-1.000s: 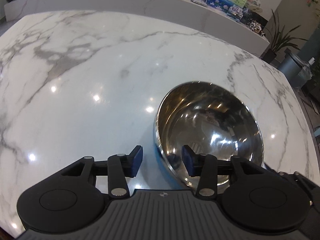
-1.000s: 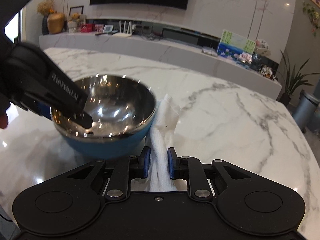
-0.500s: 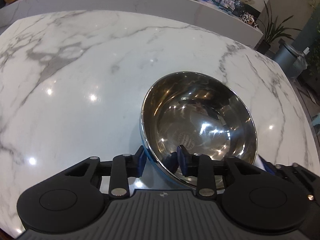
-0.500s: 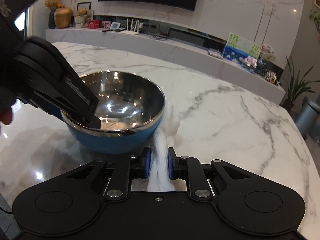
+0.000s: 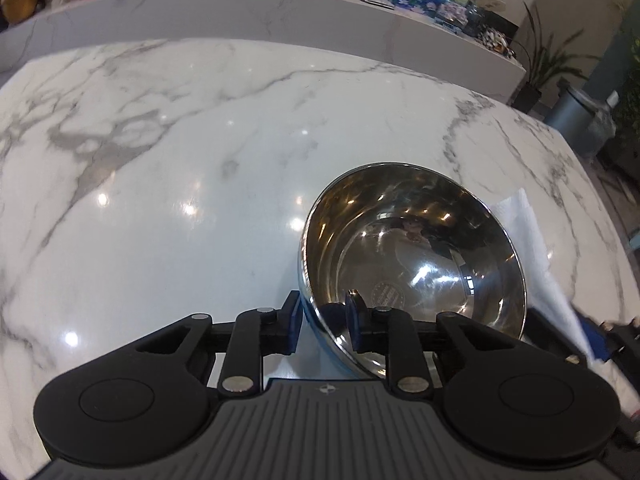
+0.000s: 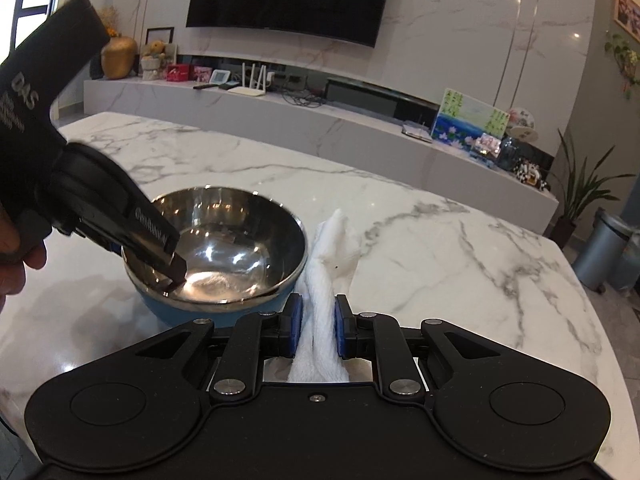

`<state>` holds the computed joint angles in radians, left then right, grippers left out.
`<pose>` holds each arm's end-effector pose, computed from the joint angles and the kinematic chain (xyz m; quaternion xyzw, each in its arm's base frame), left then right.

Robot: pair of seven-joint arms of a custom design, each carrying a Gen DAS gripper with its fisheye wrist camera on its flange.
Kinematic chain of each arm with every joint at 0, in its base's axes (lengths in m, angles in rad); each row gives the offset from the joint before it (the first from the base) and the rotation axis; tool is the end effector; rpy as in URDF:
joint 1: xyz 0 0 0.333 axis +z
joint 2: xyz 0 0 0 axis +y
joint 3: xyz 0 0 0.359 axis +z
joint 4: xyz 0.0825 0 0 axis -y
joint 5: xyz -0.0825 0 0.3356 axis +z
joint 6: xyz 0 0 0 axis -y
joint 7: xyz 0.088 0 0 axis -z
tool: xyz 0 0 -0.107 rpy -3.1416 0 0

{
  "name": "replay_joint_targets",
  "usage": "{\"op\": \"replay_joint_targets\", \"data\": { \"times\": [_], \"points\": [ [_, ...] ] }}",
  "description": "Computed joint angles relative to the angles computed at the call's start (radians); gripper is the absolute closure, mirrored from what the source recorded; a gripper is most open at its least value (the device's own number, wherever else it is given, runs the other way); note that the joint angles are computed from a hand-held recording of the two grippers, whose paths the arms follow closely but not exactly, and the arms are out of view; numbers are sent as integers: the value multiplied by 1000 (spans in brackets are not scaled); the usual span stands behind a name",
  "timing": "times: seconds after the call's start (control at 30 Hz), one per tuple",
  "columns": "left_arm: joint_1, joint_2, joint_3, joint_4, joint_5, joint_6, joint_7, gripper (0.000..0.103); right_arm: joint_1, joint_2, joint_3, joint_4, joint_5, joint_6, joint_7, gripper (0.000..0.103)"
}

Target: Clean bowl

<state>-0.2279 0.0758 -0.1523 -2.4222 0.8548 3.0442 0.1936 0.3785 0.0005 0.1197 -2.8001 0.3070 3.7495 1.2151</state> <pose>0.4304 -0.2336 0.4052 -0.7324 0.6172 -0.2605 0.1215 0.3750 0.1581 0.4104 -0.7700 0.4503 -0.3111 0.3278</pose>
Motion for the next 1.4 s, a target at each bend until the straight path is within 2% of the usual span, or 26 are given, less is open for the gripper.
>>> {"op": "replay_joint_targets", "data": {
  "times": [0.03,0.07,0.2,0.37,0.43,0.5,0.53,0.63,0.8,0.87,1.0,1.03,1.13,1.23,1.3,1.37,1.4],
  "points": [
    [6,-4,-5,-11,-32,12,13,66,0,3,1,-1,-3,-4,0,88],
    [7,-7,-6,-18,-45,15,15,63,1,5,1,-1,-5,-8,0,88],
    [17,-19,-18,-55,-136,55,64,62,5,9,4,-2,-15,-45,9,88],
    [12,-21,-22,-71,-202,59,115,61,12,5,9,-12,-38,-82,13,88],
    [9,-18,-18,-71,-207,61,119,61,19,3,13,-13,-21,-81,4,88],
    [4,-13,-9,-69,-193,70,116,66,23,1,15,-12,-4,-81,-1,88],
    [-3,-10,3,-62,-159,77,101,71,24,0,15,-11,2,-80,-3,88],
    [-11,-3,12,-36,-107,51,101,73,28,-2,17,-5,55,-59,-34,88],
    [3,4,0,-19,-129,45,195,79,10,-10,3,9,80,-37,-45,88],
    [12,8,-14,-7,-160,30,273,80,-6,-14,-12,9,29,-36,-7,88],
    [63,21,-92,-14,-378,46,544,80,-47,-28,-49,-7,-177,-32,113,88],
    [73,24,-110,-15,-430,50,605,80,-50,-25,-46,-9,-186,-28,108,88],
    [37,24,-75,-16,-442,54,612,80,-50,-20,-32,-13,-171,-26,82,88],
    [-2,17,-43,-16,-423,39,564,79,-52,-20,-30,-19,-185,-44,90,88],
    [-6,13,-47,-18,-446,23,548,73,-50,-20,-27,-21,-187,-60,91,88],
    [-11,8,-49,-19,-471,2,518,58,-51,-21,-30,-22,-206,-77,104,88],
    [-15,6,-48,-21,-475,-8,494,56,-50,-22,-30,-23,-218,-88,112,88]
  ]
}}
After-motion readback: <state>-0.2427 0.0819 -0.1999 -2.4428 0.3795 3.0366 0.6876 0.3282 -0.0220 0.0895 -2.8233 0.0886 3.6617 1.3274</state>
